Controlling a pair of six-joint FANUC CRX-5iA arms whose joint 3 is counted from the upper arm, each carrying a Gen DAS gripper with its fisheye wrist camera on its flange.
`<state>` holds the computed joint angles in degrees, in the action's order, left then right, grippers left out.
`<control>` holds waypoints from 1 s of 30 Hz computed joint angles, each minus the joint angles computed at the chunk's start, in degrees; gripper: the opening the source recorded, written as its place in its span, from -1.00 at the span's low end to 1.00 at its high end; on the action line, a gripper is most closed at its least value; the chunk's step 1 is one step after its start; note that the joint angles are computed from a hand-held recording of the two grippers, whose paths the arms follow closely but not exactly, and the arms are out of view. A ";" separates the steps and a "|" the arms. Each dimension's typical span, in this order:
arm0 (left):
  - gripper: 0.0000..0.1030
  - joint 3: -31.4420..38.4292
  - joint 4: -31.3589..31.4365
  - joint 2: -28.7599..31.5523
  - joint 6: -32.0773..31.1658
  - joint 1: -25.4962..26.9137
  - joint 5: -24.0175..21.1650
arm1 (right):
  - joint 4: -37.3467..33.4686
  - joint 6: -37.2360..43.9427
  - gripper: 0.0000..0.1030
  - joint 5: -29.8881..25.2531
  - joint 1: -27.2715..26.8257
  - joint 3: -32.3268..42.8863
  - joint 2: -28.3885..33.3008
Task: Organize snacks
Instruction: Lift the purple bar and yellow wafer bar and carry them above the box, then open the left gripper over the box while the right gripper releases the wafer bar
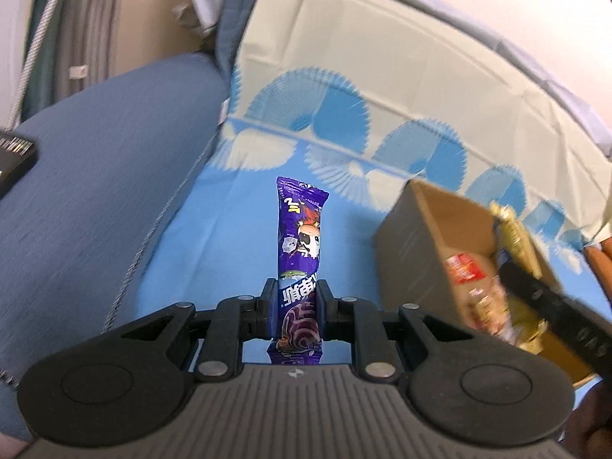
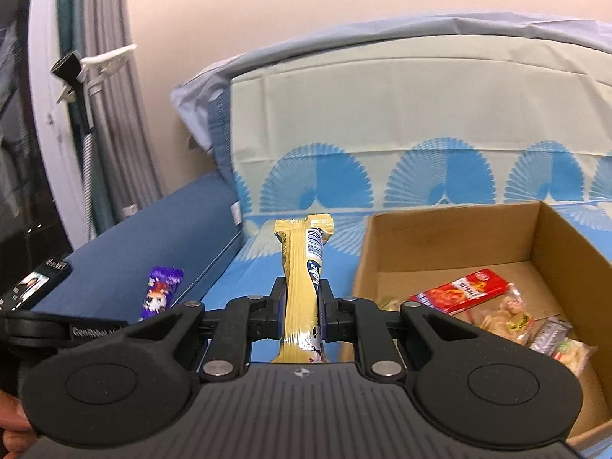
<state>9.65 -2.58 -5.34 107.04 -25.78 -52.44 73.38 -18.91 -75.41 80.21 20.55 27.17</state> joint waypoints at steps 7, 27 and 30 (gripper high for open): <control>-0.59 6.02 1.36 4.40 0.08 -4.22 2.56 | 1.83 -2.14 -0.69 -5.02 -0.06 -0.92 -0.24; -0.59 29.39 6.50 22.05 -8.71 -13.74 6.82 | -1.11 -10.61 -0.69 -17.46 0.28 -2.71 -1.86; -0.59 29.59 7.85 22.55 -9.75 -14.02 7.83 | -1.19 -11.45 -0.69 -18.51 0.34 -2.98 -1.98</control>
